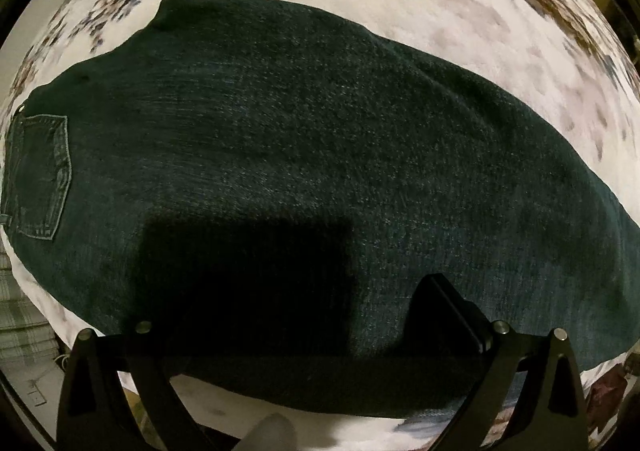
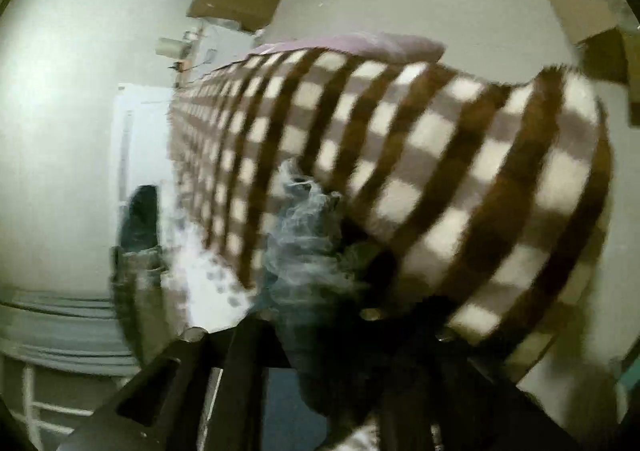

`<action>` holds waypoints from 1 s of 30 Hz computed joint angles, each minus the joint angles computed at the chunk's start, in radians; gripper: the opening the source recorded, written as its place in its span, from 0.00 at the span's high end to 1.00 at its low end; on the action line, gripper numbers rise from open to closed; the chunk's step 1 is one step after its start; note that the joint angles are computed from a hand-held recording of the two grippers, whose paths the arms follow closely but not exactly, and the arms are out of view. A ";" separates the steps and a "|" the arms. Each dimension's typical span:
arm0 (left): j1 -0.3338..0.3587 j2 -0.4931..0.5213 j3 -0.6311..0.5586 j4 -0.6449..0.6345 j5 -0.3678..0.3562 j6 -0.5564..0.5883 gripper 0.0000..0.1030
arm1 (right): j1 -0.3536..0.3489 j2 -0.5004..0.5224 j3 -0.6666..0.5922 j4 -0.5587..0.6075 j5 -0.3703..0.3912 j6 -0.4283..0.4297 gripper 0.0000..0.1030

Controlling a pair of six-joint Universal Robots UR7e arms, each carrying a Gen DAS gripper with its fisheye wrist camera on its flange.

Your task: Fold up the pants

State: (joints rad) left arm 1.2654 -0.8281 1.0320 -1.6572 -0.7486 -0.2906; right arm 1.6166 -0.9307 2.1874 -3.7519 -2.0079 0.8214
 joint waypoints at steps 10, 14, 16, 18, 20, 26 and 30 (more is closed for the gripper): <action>0.015 0.043 -0.227 0.143 -0.127 -0.012 0.00 | 0.260 -0.001 -0.240 0.317 -0.332 -0.083 0.92; 0.017 0.004 -0.252 0.158 -0.151 0.005 0.00 | 0.372 0.057 -0.406 0.487 -0.389 -0.163 0.92; 0.026 -0.008 -0.284 0.187 -0.157 0.007 0.00 | 0.420 0.132 -0.534 0.588 -0.394 -0.200 0.92; 0.042 -0.024 -0.307 0.206 -0.159 0.006 0.00 | 0.451 0.218 -0.663 0.685 -0.384 -0.219 0.92; 0.065 -0.054 -0.295 0.192 -0.153 0.017 0.00 | 0.469 0.304 -0.780 0.770 -0.358 -0.226 0.92; 0.120 -0.099 -0.291 0.210 -0.113 -0.002 0.00 | 0.501 0.638 -1.204 1.108 -0.314 -0.221 0.92; 0.152 -0.093 -0.340 0.236 -0.098 -0.030 0.00 | 0.510 0.849 -1.483 1.357 -0.320 -0.184 0.92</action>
